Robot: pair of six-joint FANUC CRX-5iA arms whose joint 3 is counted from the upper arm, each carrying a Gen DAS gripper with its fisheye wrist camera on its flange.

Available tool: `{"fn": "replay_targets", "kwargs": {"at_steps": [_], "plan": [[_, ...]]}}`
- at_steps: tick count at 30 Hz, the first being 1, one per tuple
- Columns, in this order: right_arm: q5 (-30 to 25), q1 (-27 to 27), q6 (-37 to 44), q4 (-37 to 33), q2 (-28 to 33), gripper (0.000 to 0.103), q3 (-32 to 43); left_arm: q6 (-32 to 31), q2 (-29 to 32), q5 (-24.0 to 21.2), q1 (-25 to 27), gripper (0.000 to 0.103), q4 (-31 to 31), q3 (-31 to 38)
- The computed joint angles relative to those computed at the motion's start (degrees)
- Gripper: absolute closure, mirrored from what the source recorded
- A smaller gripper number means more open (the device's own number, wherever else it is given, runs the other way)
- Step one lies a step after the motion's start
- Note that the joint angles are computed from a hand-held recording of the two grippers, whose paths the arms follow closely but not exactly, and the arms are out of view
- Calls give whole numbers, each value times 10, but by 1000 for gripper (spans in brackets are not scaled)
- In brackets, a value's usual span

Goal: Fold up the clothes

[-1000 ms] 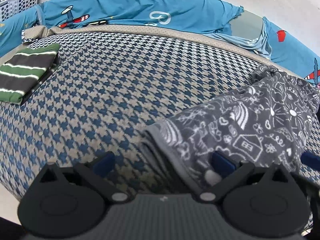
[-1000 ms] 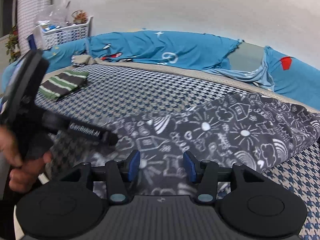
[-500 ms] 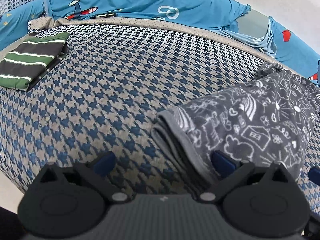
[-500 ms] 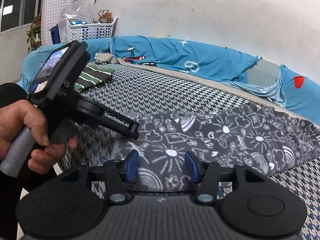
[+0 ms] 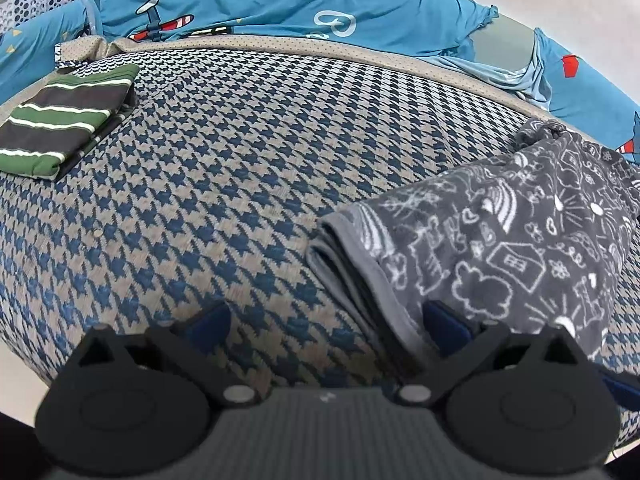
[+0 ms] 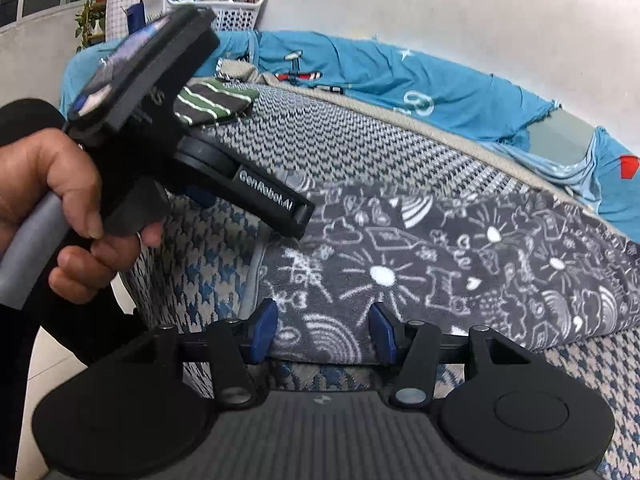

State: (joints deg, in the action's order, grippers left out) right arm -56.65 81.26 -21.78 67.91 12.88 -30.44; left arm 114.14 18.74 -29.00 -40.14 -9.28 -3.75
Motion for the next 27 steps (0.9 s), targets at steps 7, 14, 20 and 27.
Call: {"fn": "replay_targets", "kwargs": {"at_steps": [7,14,20,27], "plan": [[-22,20,27,17,-1,50,-3,-10,1,-1,3,0,11,0],[-30,33,134,-1,18,43,15,-10,4,-9,3,0,14,5],[-44,35,207,-14,40,42,33,-21,8,-22,6,0,29,11],[-36,22,247,-13,57,42,45,-26,13,-37,8,0,39,20]]}}
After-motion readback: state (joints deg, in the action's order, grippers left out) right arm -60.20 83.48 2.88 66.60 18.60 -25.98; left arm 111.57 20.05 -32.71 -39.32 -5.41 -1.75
